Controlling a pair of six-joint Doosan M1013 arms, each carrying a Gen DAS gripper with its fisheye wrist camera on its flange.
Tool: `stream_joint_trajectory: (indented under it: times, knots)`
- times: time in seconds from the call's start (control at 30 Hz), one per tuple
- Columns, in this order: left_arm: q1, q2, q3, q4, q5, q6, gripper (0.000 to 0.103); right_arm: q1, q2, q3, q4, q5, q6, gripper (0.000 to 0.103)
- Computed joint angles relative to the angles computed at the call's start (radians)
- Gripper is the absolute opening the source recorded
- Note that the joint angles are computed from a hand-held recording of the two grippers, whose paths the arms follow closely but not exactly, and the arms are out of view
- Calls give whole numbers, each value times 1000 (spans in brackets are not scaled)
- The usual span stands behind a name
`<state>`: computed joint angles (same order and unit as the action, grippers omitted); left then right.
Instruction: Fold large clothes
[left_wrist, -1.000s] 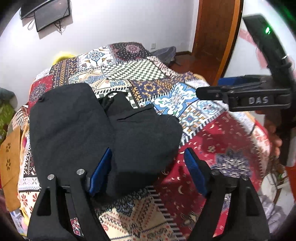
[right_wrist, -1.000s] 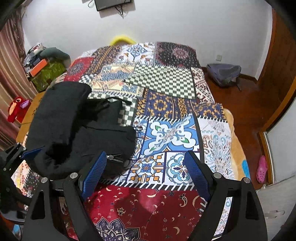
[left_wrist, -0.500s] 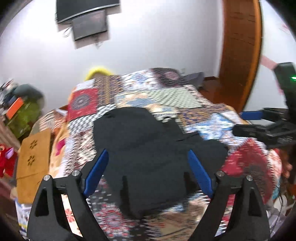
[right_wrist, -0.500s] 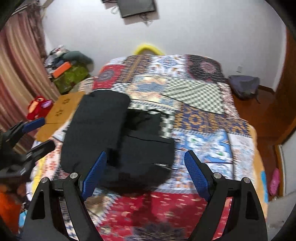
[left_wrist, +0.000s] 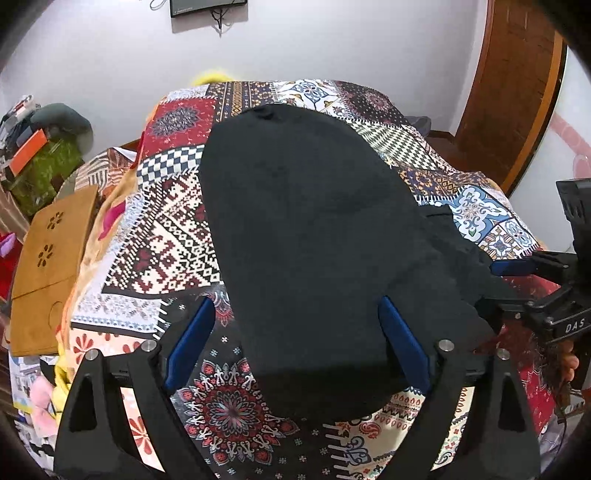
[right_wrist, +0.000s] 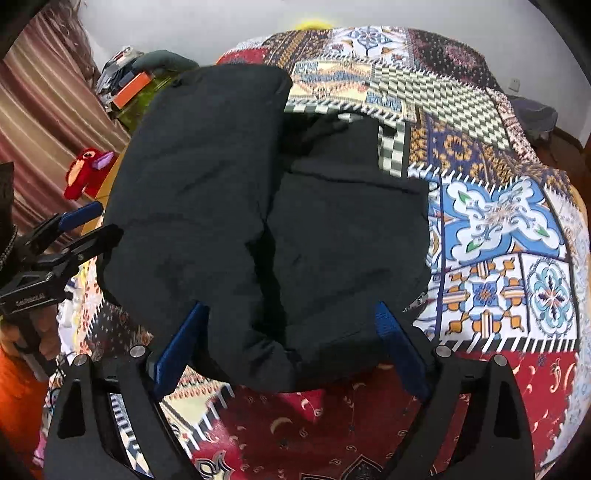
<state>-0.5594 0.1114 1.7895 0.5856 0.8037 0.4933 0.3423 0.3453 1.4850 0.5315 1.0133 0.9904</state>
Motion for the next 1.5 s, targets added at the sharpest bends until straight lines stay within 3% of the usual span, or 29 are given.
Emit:
stream_joint_trajectory:
  times: [0.17,0.37,0.53,0.63,0.83,0.97,1.07,1.27,1.5]
  knots:
    - [31,-7,-4,-78,-24,12,93,7,-8,-27,-35,16,12,91]
    - [19,-19,-19,24,41,-47,93,-12,-14,-53,-38,-34,32,91]
    - [62,-26,-19,-61,-9,-13,93,-28,-6,-72,-72,-61,73,91]
    - [98,-10,-29,-195,-33,85,93,-43,19,-96,-69,-21,98,91]
    - [169,-4,-8,-464,-158,244,97,-55,78,-141,-56,93,128,91]
    - [241,13,15,-779,-230,469,102,-52,120,-174,-76,150,130,91]
    - [281,28,24,-1001,-242,635,102,-55,154,-208,-54,202,123,91]
    - [318,62,11,-1186,-208,774,103,-51,215,-281,-41,286,138,91]
    - [337,105,-24,-1262,-163,813,103,-32,258,-346,-75,319,185,93]
